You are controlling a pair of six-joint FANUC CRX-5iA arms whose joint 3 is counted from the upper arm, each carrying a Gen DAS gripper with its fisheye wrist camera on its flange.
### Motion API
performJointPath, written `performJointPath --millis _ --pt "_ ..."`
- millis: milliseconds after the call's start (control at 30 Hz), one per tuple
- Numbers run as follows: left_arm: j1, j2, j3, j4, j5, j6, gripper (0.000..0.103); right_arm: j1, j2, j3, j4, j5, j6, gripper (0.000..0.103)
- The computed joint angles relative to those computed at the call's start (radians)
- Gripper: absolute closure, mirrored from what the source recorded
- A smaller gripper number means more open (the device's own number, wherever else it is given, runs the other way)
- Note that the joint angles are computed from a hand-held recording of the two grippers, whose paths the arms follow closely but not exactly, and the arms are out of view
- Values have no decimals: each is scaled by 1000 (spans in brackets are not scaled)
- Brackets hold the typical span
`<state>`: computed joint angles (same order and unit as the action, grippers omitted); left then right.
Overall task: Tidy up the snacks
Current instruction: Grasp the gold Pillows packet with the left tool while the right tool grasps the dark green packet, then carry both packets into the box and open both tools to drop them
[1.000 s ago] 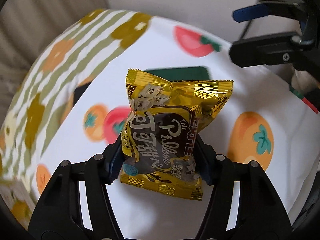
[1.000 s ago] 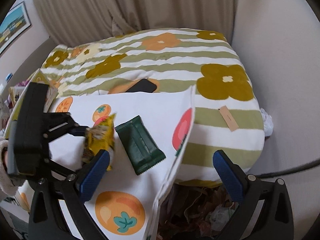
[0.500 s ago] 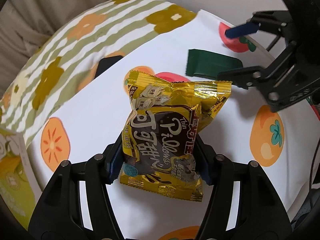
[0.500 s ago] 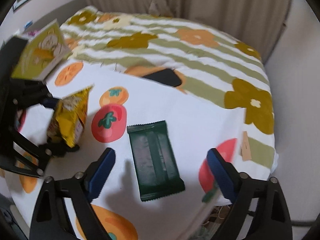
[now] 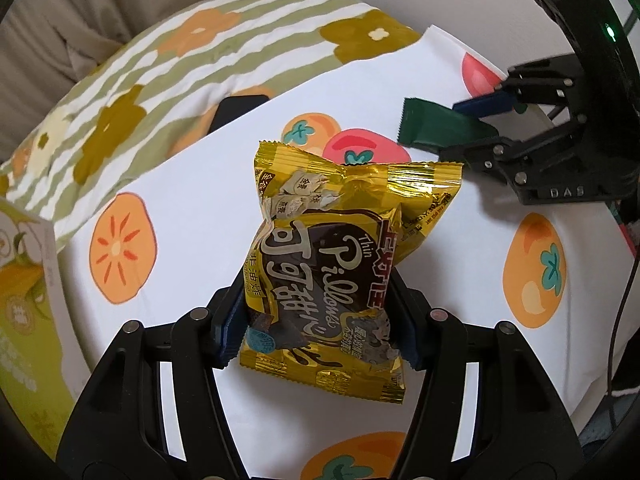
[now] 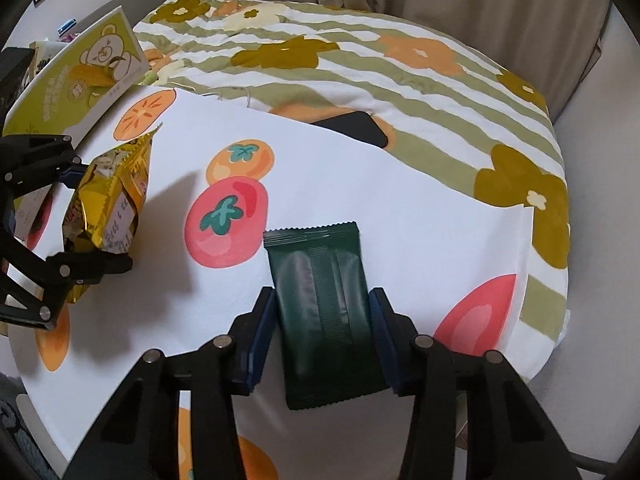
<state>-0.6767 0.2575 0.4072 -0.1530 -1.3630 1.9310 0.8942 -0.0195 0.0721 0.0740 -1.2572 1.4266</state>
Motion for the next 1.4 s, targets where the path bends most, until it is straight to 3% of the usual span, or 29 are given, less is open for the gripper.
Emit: performJointPath --millis 233,600,1033,1167,1400 --pt "-6 -41 12 -32 -15 50 47 38 -28 30 32 1 -88 61" --pt "-50 -166 121 -186 -125 109 47 212 -37 189 164 -61 -249 61" --pt "-74 -407 149 -396 -285 170 47 445 134 496 284 -93 -409 61" --pt "2 -489 112 -380 -315 152 47 486 213 597 278 -85 -414 61" --pt "354 -575 5 -109 -249 3 47 514 340 754 259 -115 -421 61"
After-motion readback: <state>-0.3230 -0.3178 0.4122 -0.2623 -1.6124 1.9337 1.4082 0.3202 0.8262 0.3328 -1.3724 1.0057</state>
